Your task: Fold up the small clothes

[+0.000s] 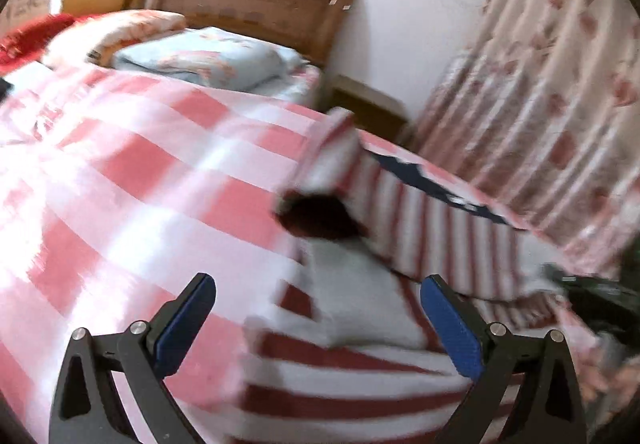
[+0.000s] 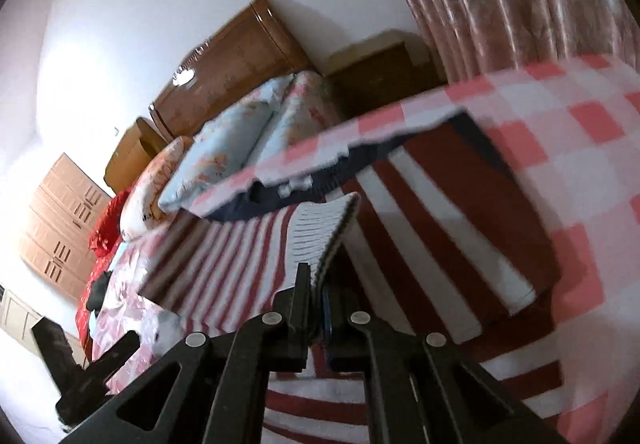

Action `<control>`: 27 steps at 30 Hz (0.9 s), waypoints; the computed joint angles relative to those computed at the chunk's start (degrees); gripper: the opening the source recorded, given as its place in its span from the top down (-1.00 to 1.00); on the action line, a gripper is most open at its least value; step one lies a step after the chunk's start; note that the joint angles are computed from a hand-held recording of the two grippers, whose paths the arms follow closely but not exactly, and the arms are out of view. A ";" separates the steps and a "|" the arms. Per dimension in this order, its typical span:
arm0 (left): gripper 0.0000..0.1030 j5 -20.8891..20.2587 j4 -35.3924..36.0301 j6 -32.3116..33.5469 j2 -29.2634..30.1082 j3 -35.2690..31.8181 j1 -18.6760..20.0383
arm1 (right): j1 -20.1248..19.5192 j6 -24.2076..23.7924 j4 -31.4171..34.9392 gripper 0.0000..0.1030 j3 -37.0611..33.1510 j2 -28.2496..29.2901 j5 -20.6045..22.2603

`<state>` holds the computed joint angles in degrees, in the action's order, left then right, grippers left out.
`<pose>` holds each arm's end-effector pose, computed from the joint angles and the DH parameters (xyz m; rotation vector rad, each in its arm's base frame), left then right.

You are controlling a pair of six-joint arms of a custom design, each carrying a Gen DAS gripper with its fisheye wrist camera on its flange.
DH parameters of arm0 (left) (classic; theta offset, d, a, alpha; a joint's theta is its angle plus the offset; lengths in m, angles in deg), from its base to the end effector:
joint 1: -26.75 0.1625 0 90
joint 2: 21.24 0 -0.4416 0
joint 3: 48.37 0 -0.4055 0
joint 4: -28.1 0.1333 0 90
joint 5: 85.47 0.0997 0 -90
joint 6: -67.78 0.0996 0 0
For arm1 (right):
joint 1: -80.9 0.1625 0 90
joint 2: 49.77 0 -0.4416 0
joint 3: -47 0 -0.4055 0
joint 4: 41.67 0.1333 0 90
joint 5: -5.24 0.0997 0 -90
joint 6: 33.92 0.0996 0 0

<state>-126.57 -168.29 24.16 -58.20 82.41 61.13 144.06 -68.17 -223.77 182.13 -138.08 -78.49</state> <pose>-0.2433 -0.4190 -0.0188 0.1391 2.5416 -1.0619 -0.0660 -0.4497 0.3094 0.2312 -2.6354 1.0237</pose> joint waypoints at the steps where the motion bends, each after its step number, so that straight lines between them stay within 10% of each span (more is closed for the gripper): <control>1: -1.00 0.98 4.19 -0.01 -1.04 -1.08 0.90 | 0.32 -0.55 -0.61 0.91 0.23 -0.66 0.36; 6: -1.00 3.64 20.00 2.19 -0.95 -7.42 3.86 | 1.34 -0.96 -2.29 0.91 0.29 -2.61 -0.26; 18: -1.00 9.63 27.49 -7.19 -1.39 -8.48 4.09 | -3.31 -0.41 -4.11 0.90 -0.11 -0.57 -4.78; 23: -1.00 12.97 16.32 -1.61 -0.99 -7.42 1.31 | -2.62 -1.50 -6.99 0.90 0.40 -0.46 -6.06; 27: -1.00 5.16 8.06 10.99 1.16 -11.35 1.84 | -2.10 -1.60 -8.64 0.86 -0.13 0.91 -8.64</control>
